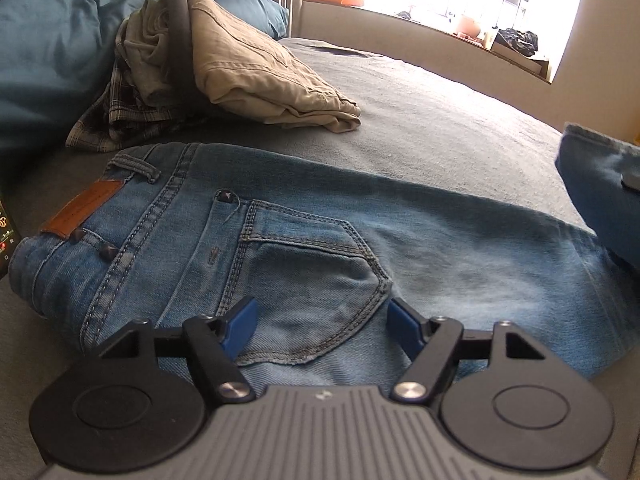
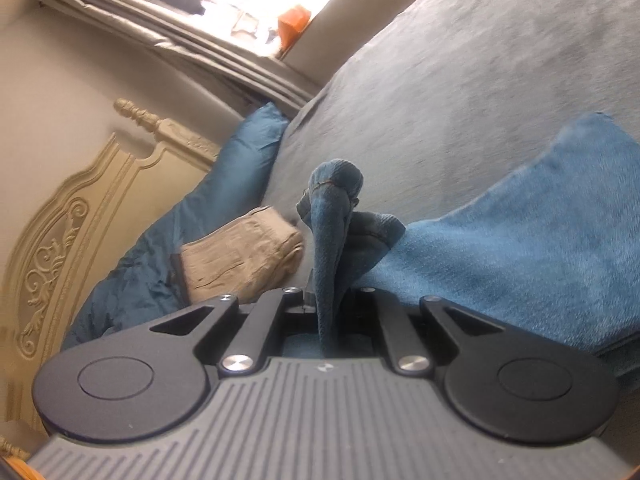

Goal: Fold clothes

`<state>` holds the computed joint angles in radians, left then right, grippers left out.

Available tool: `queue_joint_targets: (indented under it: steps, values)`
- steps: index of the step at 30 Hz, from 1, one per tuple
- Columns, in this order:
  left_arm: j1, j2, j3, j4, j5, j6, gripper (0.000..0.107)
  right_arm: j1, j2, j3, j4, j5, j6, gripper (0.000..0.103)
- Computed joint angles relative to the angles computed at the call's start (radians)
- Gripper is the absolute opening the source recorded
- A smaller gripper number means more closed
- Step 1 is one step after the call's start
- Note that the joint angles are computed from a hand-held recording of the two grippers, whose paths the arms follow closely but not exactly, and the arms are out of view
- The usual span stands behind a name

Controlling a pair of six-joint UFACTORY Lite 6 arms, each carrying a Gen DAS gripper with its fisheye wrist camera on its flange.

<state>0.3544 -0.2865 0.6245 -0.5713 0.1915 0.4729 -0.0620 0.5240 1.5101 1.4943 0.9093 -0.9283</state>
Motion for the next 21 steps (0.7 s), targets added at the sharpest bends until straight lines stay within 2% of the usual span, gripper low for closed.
queue_joint_targets:
  steps: [13,21]
  values:
    - [0.013,0.005,-0.009,-0.172,-0.007,0.190,0.073,0.178,0.026,0.049,0.017,0.065,0.053,0.004]
    - [0.106,-0.036,-0.030,-0.451,0.073,0.486,0.069,0.313,0.087,0.162,0.011,0.037,0.088,0.004]
